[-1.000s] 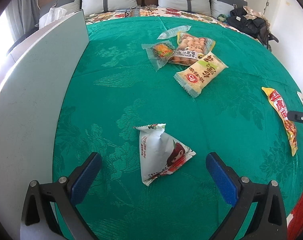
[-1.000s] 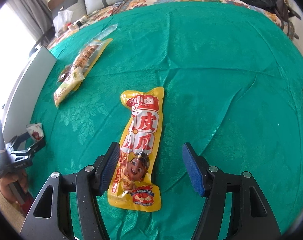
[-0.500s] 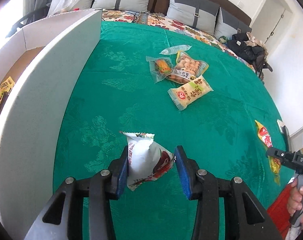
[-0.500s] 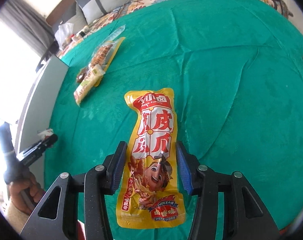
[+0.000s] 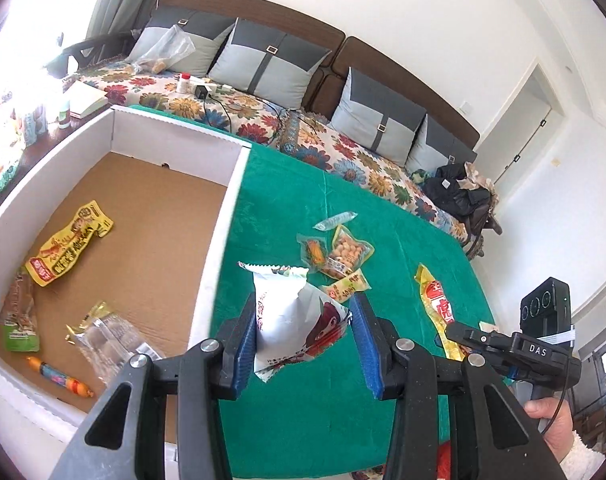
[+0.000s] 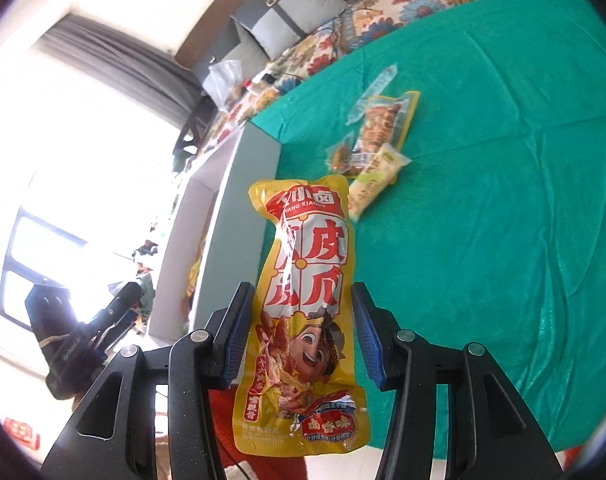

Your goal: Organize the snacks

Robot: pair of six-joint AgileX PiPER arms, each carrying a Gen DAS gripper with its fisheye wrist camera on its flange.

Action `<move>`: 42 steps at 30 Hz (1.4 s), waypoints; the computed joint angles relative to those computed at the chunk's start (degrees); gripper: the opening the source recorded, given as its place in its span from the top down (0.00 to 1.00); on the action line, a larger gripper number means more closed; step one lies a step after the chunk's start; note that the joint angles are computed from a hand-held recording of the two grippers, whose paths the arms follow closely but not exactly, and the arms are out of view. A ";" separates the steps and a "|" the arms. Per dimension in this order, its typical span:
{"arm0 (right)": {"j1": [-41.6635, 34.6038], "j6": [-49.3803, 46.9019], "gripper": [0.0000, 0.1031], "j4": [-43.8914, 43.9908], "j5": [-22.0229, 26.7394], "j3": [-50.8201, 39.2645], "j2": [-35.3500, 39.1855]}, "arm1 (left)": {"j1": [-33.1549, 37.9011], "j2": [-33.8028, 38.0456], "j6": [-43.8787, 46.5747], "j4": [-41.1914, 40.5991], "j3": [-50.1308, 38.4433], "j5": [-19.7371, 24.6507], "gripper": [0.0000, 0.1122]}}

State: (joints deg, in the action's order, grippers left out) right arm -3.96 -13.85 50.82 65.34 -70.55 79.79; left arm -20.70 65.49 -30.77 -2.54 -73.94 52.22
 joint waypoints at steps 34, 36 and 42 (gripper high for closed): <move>20.29 13.15 0.29 -51.79 -33.70 8.68 5.89 | -7.77 -5.23 -22.22 29.23 12.93 2.27 0.11; 11.90 6.06 0.29 -50.48 -36.39 16.11 2.26 | -15.50 -1.63 -26.72 31.20 10.25 1.43 0.09; -11.08 -17.18 0.29 -36.35 -42.78 26.21 -2.01 | -24.71 18.50 -25.73 24.86 -0.81 -5.04 0.09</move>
